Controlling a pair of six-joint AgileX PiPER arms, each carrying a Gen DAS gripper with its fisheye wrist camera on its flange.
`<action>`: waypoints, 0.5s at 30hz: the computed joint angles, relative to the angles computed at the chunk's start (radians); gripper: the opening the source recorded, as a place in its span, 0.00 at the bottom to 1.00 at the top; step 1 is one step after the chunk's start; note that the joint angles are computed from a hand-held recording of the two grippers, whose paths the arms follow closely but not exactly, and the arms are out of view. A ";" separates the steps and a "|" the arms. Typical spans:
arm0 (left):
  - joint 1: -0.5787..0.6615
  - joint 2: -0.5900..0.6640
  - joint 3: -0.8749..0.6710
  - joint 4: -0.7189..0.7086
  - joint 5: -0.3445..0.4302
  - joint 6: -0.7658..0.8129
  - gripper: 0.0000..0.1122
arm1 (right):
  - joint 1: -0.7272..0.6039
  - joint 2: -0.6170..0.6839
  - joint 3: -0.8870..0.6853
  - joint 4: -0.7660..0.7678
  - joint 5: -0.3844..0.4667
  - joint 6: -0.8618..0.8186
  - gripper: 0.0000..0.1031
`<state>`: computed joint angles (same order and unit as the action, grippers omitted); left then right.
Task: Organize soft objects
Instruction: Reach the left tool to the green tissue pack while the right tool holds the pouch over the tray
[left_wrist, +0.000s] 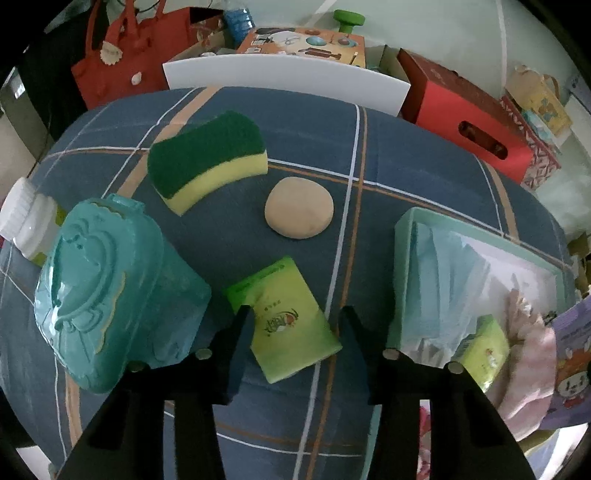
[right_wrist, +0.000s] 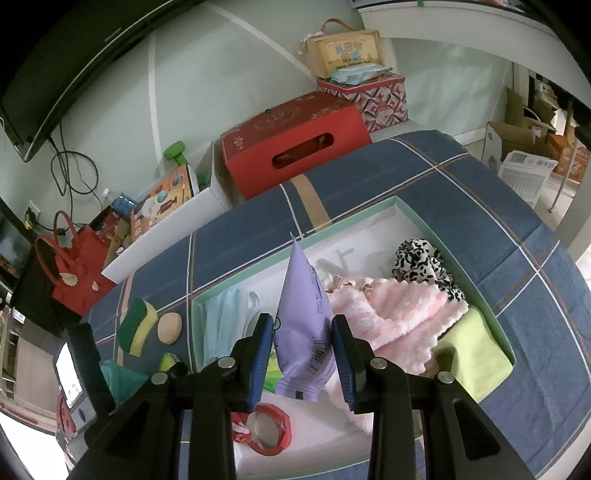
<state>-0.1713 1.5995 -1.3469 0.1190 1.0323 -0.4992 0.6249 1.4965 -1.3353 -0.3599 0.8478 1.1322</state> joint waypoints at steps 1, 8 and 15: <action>-0.004 -0.004 0.005 0.009 -0.001 -0.003 0.43 | 0.001 0.001 -0.001 -0.001 0.001 0.001 0.34; 0.004 -0.021 0.002 -0.007 0.027 0.013 0.43 | -0.001 0.002 0.001 0.005 -0.004 -0.005 0.34; 0.009 -0.013 -0.002 -0.012 0.053 0.006 0.48 | -0.003 0.004 0.000 0.009 -0.006 -0.011 0.34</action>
<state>-0.1622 1.5867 -1.3490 0.1069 1.0853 -0.4929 0.6215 1.5004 -1.3356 -0.3510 0.8416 1.1210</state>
